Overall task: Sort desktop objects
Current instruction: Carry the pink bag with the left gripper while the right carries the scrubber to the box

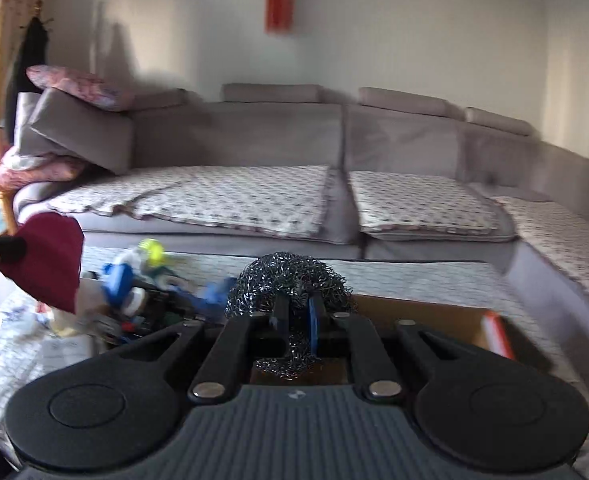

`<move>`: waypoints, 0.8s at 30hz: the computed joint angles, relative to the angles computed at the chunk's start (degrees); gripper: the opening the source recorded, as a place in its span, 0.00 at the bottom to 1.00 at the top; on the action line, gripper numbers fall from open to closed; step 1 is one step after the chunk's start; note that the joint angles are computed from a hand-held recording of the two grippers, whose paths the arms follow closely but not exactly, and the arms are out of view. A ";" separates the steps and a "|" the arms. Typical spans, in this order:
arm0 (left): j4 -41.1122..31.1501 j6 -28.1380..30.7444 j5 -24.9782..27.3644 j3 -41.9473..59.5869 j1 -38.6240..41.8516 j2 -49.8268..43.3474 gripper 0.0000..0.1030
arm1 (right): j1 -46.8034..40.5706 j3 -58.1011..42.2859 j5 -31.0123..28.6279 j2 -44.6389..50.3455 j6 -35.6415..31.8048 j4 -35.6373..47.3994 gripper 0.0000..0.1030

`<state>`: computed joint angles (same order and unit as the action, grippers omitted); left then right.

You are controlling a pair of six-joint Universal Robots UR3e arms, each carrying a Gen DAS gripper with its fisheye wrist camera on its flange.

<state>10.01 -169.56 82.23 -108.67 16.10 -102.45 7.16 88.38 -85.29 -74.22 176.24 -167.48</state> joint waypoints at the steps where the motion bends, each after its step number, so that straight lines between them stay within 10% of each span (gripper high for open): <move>1: -0.23 0.23 -0.12 0.81 -0.74 -0.32 0.04 | -0.67 0.87 -0.60 -0.84 -0.65 -0.14 0.08; 24: -24.12 1.71 1.36 31.03 -13.97 -17.23 0.04 | -14.11 -12.27 3.74 4.06 -2.16 21.59 0.08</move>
<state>-14.11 -167.85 83.59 -77.64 2.13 -119.69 -6.95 76.12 -81.55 -70.16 174.08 -145.89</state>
